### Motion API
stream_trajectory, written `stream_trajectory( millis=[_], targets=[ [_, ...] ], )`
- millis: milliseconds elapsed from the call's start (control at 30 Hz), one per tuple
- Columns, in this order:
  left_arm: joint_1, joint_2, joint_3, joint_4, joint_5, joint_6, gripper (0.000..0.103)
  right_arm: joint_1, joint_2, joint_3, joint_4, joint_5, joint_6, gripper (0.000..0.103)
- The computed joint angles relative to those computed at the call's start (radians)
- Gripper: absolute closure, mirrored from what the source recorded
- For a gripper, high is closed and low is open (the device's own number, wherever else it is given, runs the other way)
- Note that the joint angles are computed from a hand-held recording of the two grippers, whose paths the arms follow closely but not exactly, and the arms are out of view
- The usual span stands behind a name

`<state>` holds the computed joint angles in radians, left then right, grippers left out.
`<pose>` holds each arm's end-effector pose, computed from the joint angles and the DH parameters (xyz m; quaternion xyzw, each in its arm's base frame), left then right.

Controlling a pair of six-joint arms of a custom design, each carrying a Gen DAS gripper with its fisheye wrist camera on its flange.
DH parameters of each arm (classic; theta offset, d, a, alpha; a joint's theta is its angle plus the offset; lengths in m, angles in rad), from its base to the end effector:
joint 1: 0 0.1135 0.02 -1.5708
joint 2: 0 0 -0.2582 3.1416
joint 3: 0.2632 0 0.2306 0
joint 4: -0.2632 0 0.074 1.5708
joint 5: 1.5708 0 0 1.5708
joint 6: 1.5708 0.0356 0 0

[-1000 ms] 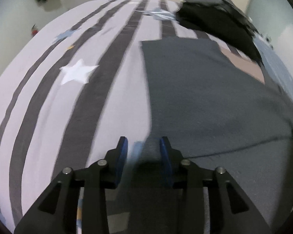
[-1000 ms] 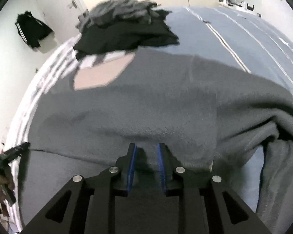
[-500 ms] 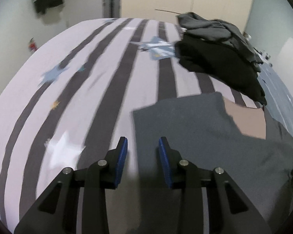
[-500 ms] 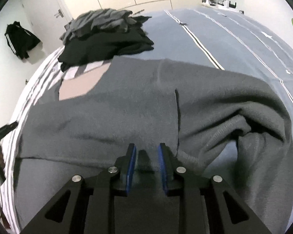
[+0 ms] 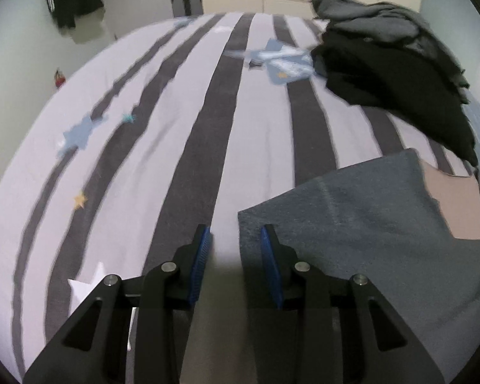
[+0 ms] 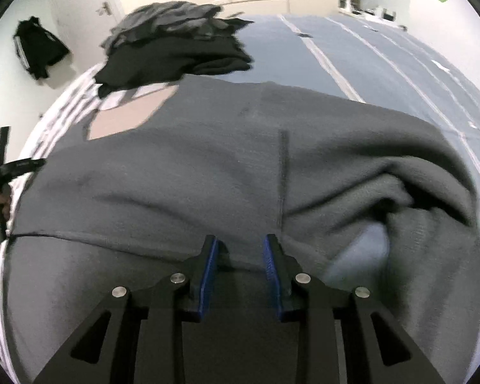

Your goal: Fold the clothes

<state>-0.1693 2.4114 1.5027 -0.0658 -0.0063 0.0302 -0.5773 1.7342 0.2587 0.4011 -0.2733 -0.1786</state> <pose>0.4516 -0.0770 0.0563 0.0943 0.9512 -0.0174 0.2932 0.1682 -0.0981 0.0571 0.1574 0.9479 0.0329 0.2749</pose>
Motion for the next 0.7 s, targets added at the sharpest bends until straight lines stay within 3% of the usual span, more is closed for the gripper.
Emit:
stream_trajectory(
  millis=[167, 267, 367, 500, 600, 700],
  targets=[
    [-0.071, -0.206, -0.292, 0.145, 0.09, 0.013, 0.072, -0.026, -0.109, 0.008, -0.076, 0.006, 0.018, 0.076],
    [-0.141, -0.312, -0.481, 0.23, 0.121, -0.01, 0.072, 0.077, -0.097, 0.035, -0.052, 0.012, 0.075, 0.076],
    [-0.191, -0.331, -0.588, 0.288, 0.099, -0.024, 0.072, 0.22, -0.024, 0.065, 0.037, 0.039, 0.16, 0.076],
    [-0.175, -0.295, -0.674, 0.344, 0.054, -0.033, 0.072, 0.354, 0.103, 0.108, 0.125, 0.117, 0.202, 0.076],
    [-0.164, -0.301, -0.685, 0.352, 0.05, -0.019, 0.072, 0.306, 0.169, 0.115, 0.172, 0.088, 0.189, 0.076],
    [-0.157, -0.321, -0.673, 0.322, 0.04, -0.038, 0.072, 0.183, 0.128, 0.103, 0.134, 0.061, 0.13, 0.076]
  ],
)
